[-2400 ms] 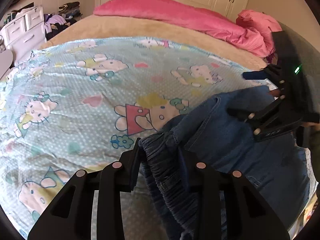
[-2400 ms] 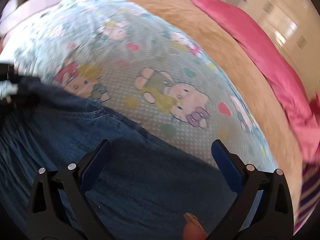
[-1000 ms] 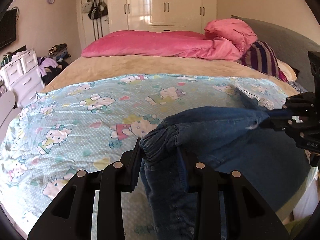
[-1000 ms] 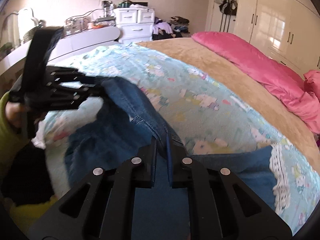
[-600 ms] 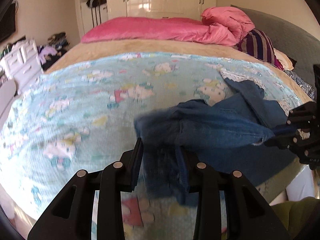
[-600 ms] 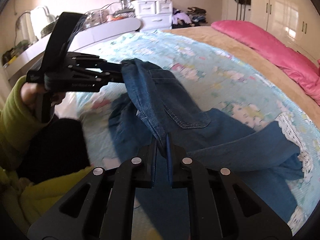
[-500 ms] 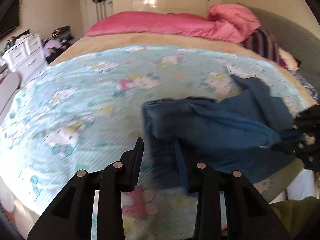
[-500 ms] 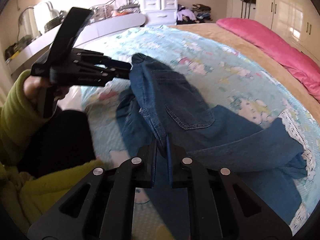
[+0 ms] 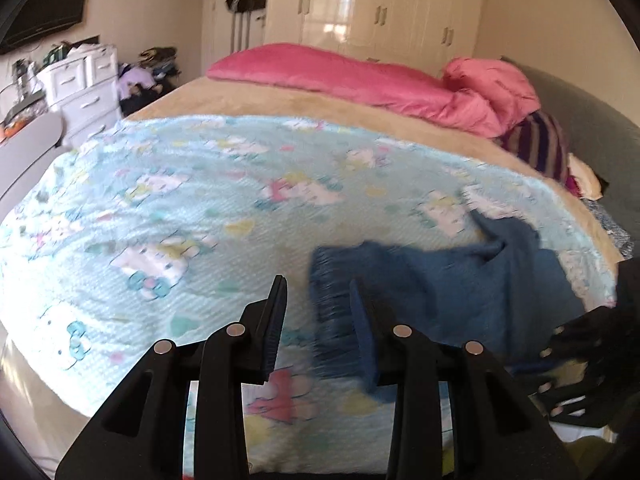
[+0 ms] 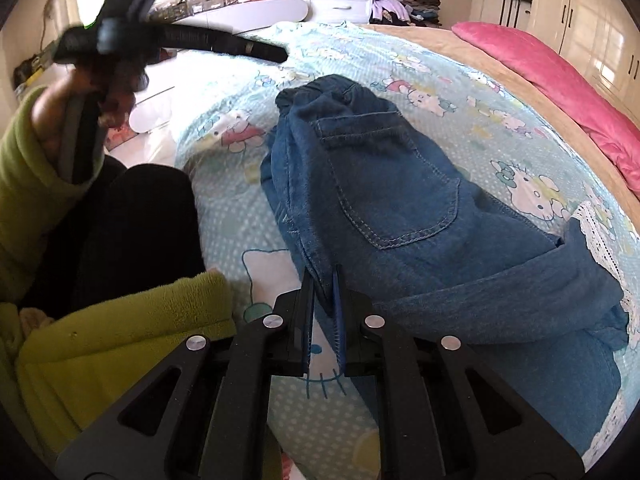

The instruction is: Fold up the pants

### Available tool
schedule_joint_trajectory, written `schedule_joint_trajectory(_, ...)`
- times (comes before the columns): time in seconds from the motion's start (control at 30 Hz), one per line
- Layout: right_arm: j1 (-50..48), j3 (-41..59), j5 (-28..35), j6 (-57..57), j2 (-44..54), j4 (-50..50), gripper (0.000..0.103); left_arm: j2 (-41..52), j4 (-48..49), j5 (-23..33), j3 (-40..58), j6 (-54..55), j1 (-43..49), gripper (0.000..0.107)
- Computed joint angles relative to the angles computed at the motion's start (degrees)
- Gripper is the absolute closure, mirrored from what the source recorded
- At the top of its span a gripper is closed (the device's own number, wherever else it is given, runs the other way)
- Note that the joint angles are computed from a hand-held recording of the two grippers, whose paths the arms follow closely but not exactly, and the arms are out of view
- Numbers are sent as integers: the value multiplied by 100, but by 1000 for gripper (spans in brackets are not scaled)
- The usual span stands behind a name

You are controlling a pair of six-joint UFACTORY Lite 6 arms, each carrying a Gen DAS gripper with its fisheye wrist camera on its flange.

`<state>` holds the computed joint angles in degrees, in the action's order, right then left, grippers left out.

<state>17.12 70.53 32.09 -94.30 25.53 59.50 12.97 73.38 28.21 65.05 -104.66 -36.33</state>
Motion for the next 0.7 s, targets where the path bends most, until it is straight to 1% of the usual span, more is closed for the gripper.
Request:
schedule_joint_trajectory(0.07, 28, -46, -10, -16, -18, 34, 98, 295, -47, -50, 368, 185, -155, 75)
schedule_joint_trajectory(0.17, 34, -138, 39, -96, -46, 115, 95, 1029, -506, -129, 1099, 863, -353, 75)
schedule_joint_trajectory(0.23, 6, -176, 98, -72, -58, 97, 92, 1581, -1153, -57, 1566, 1640, -388, 75)
schedule_joint_trajectory(0.27, -22, -169, 167, -54, -61, 72, 91, 1949, -1656, 67, 1840, 2164, -345, 75)
schedule_joint_trajectory(0.3, -86, -187, 280, -95, -96, 89, 88, 2115, -2005, 51, 1925, 2448, -273, 75)
schedule_joint_trajectory(0.33, -147, -194, 392, -122, -137, 91, 85, 2115, -2190, -84, 1871, 2568, -205, 75)
schedule_joint_trajectory(0.4, -275, -200, 620, -158, -259, 96, 83, 1839, -1907, -367, 1534, 2183, -132, 75)
schedule_joint_trajectory(0.47, -410, -194, 782, -268, -372, 290, 83, 1798, -1889, -461, 1429, 2130, -90, 75)
schedule_joint_trajectory(0.5, -470, -112, 825, -215, -375, 395, 79, 1836, -1988, -475, 1460, 2222, -79, 75)
schedule_joint_trajectory(0.53, -490, -42, 783, -153, -356, 491, 74, 1857, -2018, -452, 1484, 2259, -92, 75)
schedule_joint_trajectory(0.6, -439, 191, 617, 74, -181, 478, 70, 1883, -1981, -415, 1499, 2230, -122, 75)
schedule_joint_trajectory(0.7, -212, 610, 262, 902, 275, -96, 65, 1878, -2036, -447, 1503, 2284, -100, 75)
